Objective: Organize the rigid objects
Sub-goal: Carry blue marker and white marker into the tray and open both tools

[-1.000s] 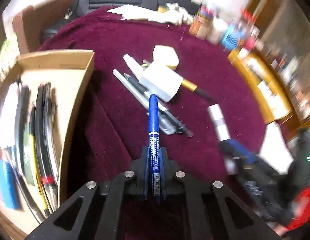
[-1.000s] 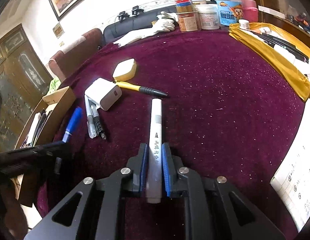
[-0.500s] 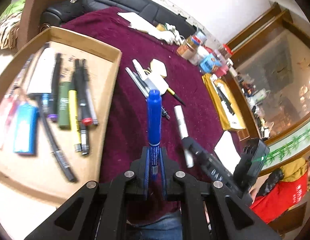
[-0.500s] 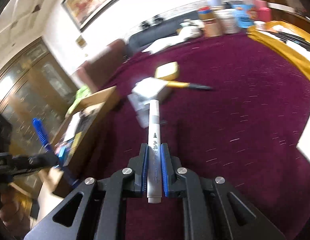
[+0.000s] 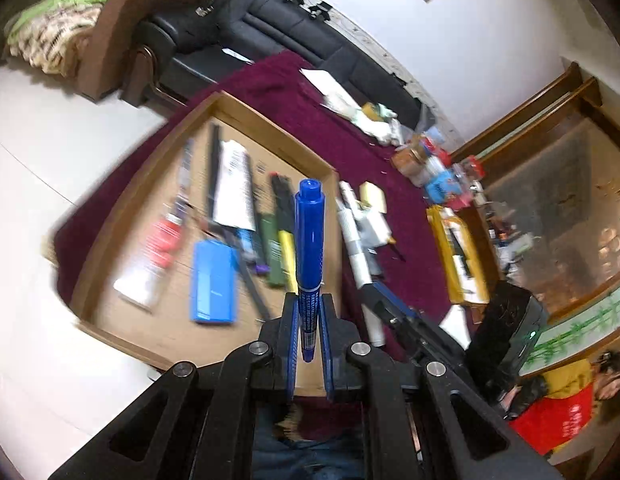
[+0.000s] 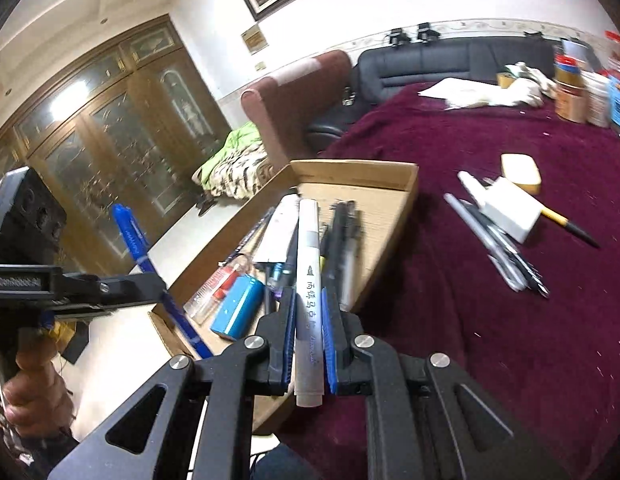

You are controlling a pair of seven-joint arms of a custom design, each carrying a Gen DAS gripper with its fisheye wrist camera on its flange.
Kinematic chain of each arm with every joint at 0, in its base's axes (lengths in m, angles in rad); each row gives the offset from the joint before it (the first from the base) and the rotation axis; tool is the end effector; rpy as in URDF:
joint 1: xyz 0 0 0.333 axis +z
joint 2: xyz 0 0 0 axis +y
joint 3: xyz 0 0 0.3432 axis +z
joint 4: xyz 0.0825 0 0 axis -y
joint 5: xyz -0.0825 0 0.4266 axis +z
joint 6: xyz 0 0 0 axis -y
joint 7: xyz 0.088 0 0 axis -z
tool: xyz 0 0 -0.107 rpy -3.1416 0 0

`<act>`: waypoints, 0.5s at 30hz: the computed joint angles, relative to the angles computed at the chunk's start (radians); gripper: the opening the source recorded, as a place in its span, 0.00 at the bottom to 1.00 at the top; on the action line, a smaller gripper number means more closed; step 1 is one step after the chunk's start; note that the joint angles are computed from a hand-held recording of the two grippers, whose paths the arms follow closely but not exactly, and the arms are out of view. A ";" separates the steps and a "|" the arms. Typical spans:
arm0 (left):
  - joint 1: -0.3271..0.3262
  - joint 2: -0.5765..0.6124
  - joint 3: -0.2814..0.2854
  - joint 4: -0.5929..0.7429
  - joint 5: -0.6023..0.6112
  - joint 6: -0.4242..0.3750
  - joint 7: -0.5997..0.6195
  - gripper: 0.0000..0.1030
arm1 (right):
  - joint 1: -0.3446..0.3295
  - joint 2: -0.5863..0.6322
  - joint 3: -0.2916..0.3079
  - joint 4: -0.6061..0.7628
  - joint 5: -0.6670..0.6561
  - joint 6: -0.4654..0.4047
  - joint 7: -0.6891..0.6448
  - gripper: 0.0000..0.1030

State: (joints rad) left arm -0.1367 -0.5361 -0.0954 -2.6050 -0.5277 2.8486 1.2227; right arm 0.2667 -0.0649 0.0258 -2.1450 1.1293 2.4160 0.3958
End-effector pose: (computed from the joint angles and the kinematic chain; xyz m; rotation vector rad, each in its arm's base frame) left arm 0.4378 -0.0790 0.5185 -2.4363 1.3573 -1.1964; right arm 0.5660 0.1755 0.4754 -2.0241 0.9385 0.0180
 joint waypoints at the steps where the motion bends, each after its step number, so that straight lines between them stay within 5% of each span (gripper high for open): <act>1: 0.034 -0.001 -0.013 0.006 0.037 -0.037 -0.011 0.08 | 0.006 0.015 0.008 0.013 -0.015 0.008 0.011 0.12; 8: 0.117 0.129 0.020 0.115 0.138 -0.190 0.039 0.08 | 0.039 0.070 0.054 0.042 -0.090 0.084 0.042 0.12; 15: 0.198 0.273 -0.034 0.223 0.300 -0.234 -0.042 0.08 | 0.050 0.130 0.087 0.069 -0.162 0.181 0.105 0.12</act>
